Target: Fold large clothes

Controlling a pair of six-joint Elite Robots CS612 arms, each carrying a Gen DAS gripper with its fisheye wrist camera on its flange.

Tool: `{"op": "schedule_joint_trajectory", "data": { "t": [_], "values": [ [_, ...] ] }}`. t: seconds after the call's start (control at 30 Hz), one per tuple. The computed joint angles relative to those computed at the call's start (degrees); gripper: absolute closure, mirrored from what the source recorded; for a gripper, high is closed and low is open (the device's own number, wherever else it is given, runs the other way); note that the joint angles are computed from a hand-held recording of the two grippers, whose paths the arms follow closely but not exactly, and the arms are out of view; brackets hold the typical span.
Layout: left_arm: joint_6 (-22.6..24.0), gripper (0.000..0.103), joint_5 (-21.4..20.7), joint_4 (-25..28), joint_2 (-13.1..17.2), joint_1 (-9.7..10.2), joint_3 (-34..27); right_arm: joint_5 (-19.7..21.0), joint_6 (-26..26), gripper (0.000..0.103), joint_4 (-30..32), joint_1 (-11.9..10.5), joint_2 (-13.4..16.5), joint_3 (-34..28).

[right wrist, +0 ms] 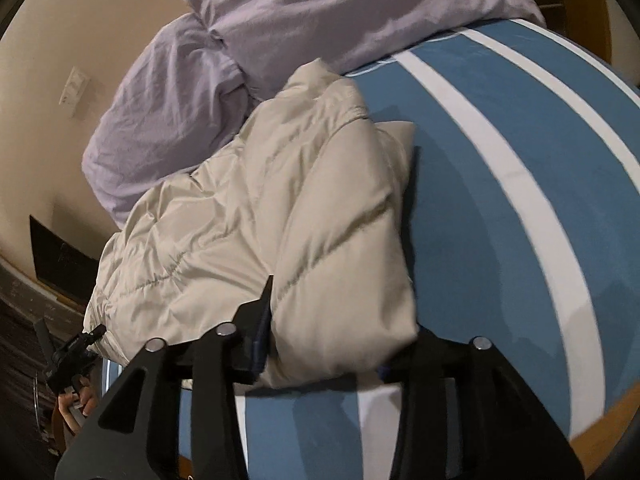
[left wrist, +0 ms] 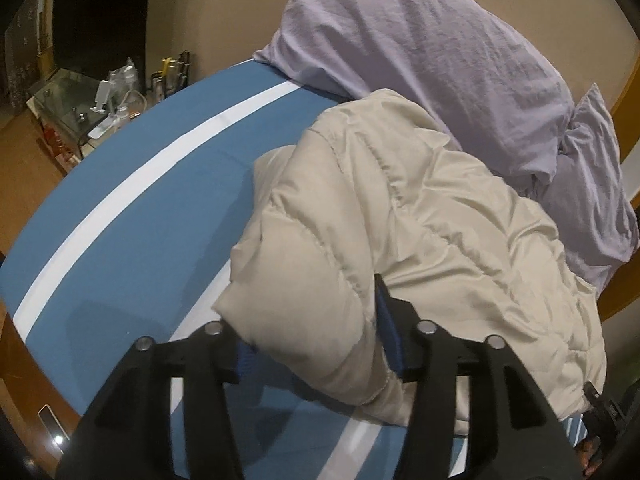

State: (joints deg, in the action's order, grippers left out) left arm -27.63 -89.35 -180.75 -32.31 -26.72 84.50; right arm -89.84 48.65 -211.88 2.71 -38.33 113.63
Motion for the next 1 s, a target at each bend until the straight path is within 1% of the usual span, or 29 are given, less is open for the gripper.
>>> {"op": "schedule_joint_trajectory", "data": {
  "t": [0.03,0.1,0.13,0.17,0.2,0.3,0.4,0.47,0.57,0.7,0.73,0.83,0.87,0.9,0.93,1.0],
  "values": [
    [-0.1,0.044,0.4,-0.1,0.0,-0.08,0.1,-0.7,0.4,0.049,0.5,0.1,-0.3,0.3],
    [-0.3,0.032,0.7,-0.3,0.1,-0.12,0.2,-5.3,0.7,0.037,1.5,0.7,-1.5,1.3],
    [-0.5,0.029,0.6,-0.6,0.2,-0.13,0.2,-7.8,0.5,0.035,1.8,1.1,-1.9,1.6],
    [-0.6,0.025,0.6,-0.8,0.2,-0.15,0.2,-11.5,0.0,0.033,2.1,1.6,-2.5,1.9],
    [-0.7,0.021,0.5,-0.9,0.3,-0.19,0.2,-12.8,-0.2,0.033,2.2,1.8,-2.8,2.0],
    [-1.3,0.017,0.0,-1.0,0.6,-0.23,-0.4,-13.0,-2.1,0.033,2.5,1.9,-3.5,1.7],
    [-2.2,0.015,-0.8,-0.2,1.2,-0.19,-1.3,-13.5,-5.4,0.033,4.1,2.8,-3.4,-0.4],
    [-2.7,0.015,-1.4,0.2,1.6,-0.14,-1.8,-12.6,-8.2,0.033,4.9,3.4,-3.1,-1.8],
    [-3.8,0.015,-1.9,0.1,2.1,-0.17,-2.5,-11.4,-13.2,0.033,7.4,4.9,-2.0,-5.1],
    [-5.4,0.015,-2.7,-0.7,2.7,0.08,-3.1,-11.6,-19.3,0.033,11.1,6.9,-0.1,-9.1],
    [-6.0,0.015,-3.1,-1.1,2.8,0.19,-3.2,-11.8,-20.1,0.033,11.7,7.2,0.2,-9.6],
    [-7.8,0.016,-3.9,-2.1,3.2,0.44,-3.5,-15.4,-22.7,0.033,14.5,8.6,1.7,-12.0],
    [-8.3,0.019,-3.9,-2.4,3.3,0.47,-3.6,-17.4,-23.7,0.032,15.7,9.0,2.3,-13.0],
    [-8.6,0.024,-3.9,-2.7,3.3,0.50,-3.6,-18.5,-24.3,0.030,16.4,9.2,2.8,-13.7],
    [-8.8,0.027,-3.5,-3.2,3.3,0.45,-3.5,-19.6,-24.9,0.028,17.7,9.5,3.5,-14.7],
    [-8.7,0.041,-3.1,-4.0,3.1,0.37,-3.3,-21.8,-25.8,0.025,18.5,9.9,4.6,-16.2]
  ]
}}
